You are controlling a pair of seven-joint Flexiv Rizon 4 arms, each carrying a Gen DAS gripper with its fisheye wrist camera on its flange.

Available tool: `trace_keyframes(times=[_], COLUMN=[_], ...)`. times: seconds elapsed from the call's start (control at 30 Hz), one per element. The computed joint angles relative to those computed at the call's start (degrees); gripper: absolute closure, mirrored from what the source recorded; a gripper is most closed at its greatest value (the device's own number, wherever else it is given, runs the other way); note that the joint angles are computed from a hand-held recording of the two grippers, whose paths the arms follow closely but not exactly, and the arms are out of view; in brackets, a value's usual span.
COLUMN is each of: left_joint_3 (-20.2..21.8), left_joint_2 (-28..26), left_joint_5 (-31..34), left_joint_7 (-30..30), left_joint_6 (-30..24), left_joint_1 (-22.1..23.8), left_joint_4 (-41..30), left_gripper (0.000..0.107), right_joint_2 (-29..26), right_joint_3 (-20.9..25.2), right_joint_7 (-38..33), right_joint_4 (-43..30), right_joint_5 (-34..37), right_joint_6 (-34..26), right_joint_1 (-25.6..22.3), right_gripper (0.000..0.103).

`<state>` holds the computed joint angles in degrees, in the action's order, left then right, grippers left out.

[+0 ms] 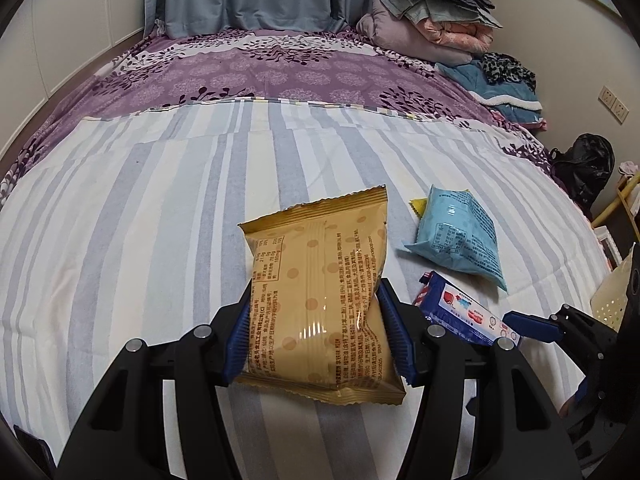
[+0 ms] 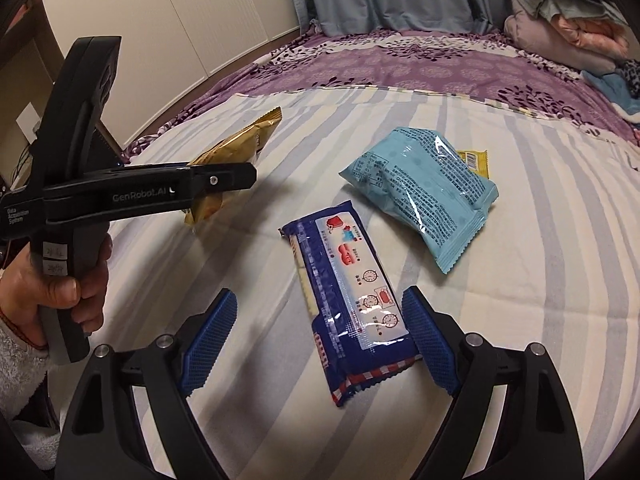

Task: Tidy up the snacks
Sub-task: 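Grasp the tan pastry bag with the left tool while the right tool approaches the blue wafer packet, then grasp the dark blue wafer packet with the right tool and lift it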

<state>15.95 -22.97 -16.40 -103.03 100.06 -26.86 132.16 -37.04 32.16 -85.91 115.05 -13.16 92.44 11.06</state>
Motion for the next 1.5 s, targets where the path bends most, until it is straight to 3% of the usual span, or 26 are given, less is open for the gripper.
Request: trace_keyframes(times=[0.13,0.37,0.5,0.67,0.97,1.13,1.5], left_joint_3=[0.2,0.9,0.3,1.3,5.7,8.5,20.1], left_joint_2=[0.0,0.3,0.5,0.9,1.4,1.8,2.1], left_joint_5=[0.1,-0.2,-0.3,-0.9,-1.4,-0.4,6.1], left_joint_7=[-0.1,-0.2,0.1,0.3,-0.2,-1.2,-8.1], left_joint_6=[0.0,0.5,0.7,0.7,-0.4,-1.2,-5.0], left_joint_1=[-0.2,-1.0,-0.6,-2.2,-8.2,-11.7,-24.4], left_joint_4=[0.0,0.7,1.0,1.1,0.5,-0.1,-3.1], left_gripper=[0.048,0.048,0.048,0.048,0.048,0.048,0.048], right_joint_2=[0.4,1.5,2.3,3.5,6.1,8.3,14.4], right_joint_3=[-7.6,-18.4,-23.2,-24.4,-19.4,-19.2,-19.6], right_joint_7=[3.1,6.6,8.3,9.5,11.3,12.5,15.4], right_joint_4=[-1.5,-1.1,0.0,2.0,6.0,9.0,15.9], right_joint_5=[0.0,-2.3,-3.7,-4.2,-2.8,-1.9,0.1], right_joint_6=[-0.5,1.2,2.0,3.2,4.9,7.3,13.9], right_joint_1=[6.7,16.6,20.6,21.3,15.6,14.6,12.7], right_gripper=[0.040,0.043,0.052,0.055,0.058,0.058,0.058])
